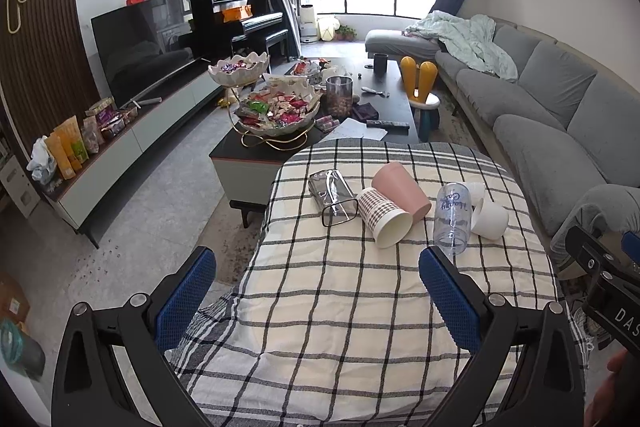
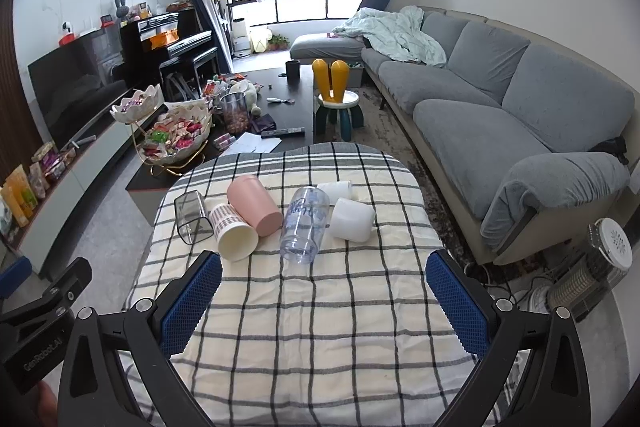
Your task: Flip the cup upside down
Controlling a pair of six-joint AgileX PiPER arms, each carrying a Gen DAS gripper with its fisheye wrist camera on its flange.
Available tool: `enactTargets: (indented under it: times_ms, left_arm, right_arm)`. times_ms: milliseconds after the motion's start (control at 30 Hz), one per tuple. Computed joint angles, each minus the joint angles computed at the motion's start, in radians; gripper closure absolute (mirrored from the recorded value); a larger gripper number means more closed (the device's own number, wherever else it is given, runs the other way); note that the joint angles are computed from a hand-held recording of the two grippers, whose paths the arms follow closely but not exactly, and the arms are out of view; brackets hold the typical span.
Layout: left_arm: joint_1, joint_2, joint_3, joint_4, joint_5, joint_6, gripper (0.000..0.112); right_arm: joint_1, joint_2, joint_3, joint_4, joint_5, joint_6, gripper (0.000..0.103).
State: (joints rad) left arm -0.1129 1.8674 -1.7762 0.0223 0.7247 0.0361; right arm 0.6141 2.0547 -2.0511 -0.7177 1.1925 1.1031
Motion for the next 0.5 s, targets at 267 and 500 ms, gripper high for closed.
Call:
enactTargets:
  times_ms: [267,500]
  left_arm:
    - [0.0,0.001,-0.002,0.0,0.001,0.001,0.009]
    - [0.001,0.002,-0.005,-0.004,0.004,0.005,0.009]
  right_arm:
    - [-0.001,0.0,0.002,0.001,-0.003,0.002,0.001]
    - [-0.001,-0.001,0.005,0.001,-0.005,0.003,0.001]
